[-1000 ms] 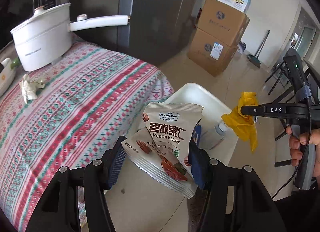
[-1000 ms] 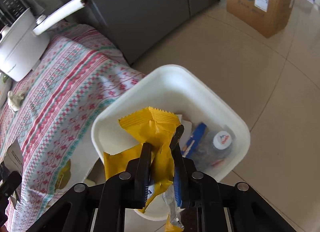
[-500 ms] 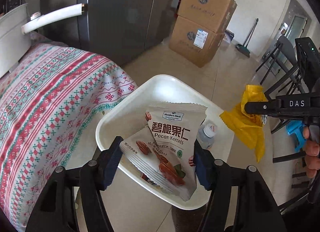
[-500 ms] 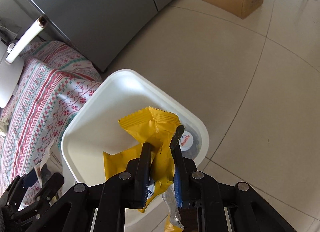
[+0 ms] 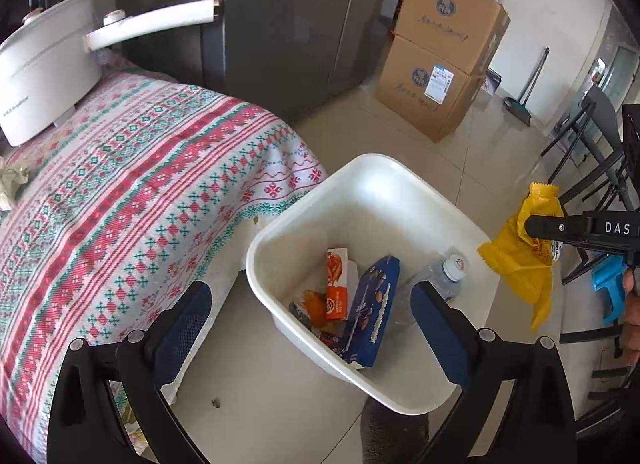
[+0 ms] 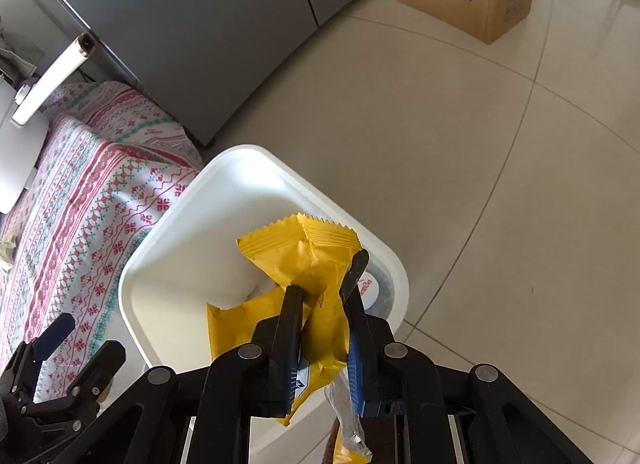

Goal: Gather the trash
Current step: 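Open the left tool to drop the pecan bag into the bin, then open the right tool to drop the yellow wrapper into the bin, then move both tools back over the table toward the bread crusts and tissue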

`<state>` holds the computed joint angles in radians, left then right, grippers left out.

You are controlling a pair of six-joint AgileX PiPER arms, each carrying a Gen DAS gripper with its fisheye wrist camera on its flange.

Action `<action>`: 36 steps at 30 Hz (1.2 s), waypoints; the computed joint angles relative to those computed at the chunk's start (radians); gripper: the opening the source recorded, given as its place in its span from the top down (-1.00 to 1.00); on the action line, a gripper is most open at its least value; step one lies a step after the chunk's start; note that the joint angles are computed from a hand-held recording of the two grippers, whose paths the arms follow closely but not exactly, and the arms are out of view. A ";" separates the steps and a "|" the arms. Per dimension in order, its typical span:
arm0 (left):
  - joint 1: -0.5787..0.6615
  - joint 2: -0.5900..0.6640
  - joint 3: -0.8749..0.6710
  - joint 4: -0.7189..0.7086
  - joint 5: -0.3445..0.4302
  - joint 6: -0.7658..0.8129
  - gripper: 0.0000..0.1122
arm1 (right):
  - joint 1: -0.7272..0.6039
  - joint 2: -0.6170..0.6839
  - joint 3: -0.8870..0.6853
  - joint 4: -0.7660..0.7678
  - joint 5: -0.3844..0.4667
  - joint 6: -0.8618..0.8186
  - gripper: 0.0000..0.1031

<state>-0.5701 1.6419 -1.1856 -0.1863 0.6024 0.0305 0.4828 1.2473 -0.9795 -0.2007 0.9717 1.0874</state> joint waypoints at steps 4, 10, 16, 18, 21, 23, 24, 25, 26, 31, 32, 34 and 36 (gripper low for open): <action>0.034 -0.028 0.016 0.019 0.021 0.005 -0.81 | 0.018 0.018 -0.020 -0.004 0.003 0.003 0.62; 0.092 -0.085 0.045 0.034 0.057 0.027 -0.81 | 0.058 0.071 -0.080 -0.029 0.017 0.023 0.62; 0.186 -0.153 0.078 0.008 0.098 0.095 -0.81 | 0.089 0.132 -0.139 -0.041 0.024 0.032 0.61; 0.225 -0.171 0.086 -0.016 0.113 0.127 -0.81 | 0.102 0.145 -0.154 -0.050 0.027 0.040 0.61; 0.288 -0.191 0.091 -0.053 0.137 0.177 -0.81 | 0.122 0.168 -0.181 -0.071 0.048 0.063 -0.05; 0.326 -0.204 0.095 -0.066 0.152 0.205 -0.81 | 0.146 0.173 -0.194 -0.104 0.064 0.114 -0.50; 0.344 -0.211 0.098 -0.070 0.157 0.217 -0.81 | 0.150 0.173 -0.199 -0.109 0.063 0.125 -0.53; 0.362 -0.217 0.101 -0.073 0.163 0.230 -0.81 | 0.155 0.178 -0.208 -0.107 0.061 0.130 -0.53; 0.381 -0.223 0.104 -0.076 0.168 0.242 -0.81 | 0.157 0.182 -0.216 -0.106 0.057 0.133 -0.54; 0.476 -0.249 0.114 -0.098 0.196 0.309 -0.82 | 0.189 0.230 -0.274 -0.106 0.068 0.146 -0.59; 0.498 -0.255 0.116 -0.105 0.204 0.326 -0.82 | 0.197 0.241 -0.288 -0.106 0.069 0.147 -0.59; 0.540 -0.264 0.119 -0.116 0.216 0.359 -0.82 | 0.214 0.265 -0.318 -0.109 0.075 0.149 -0.59; 0.590 -0.272 0.120 -0.129 0.229 0.397 -0.82 | 0.229 0.297 -0.358 -0.109 0.081 0.147 -0.60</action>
<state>0.0196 1.3694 -1.0658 -0.3151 0.8315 0.4276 0.7118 1.5442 -1.3379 -0.3095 1.0525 1.2346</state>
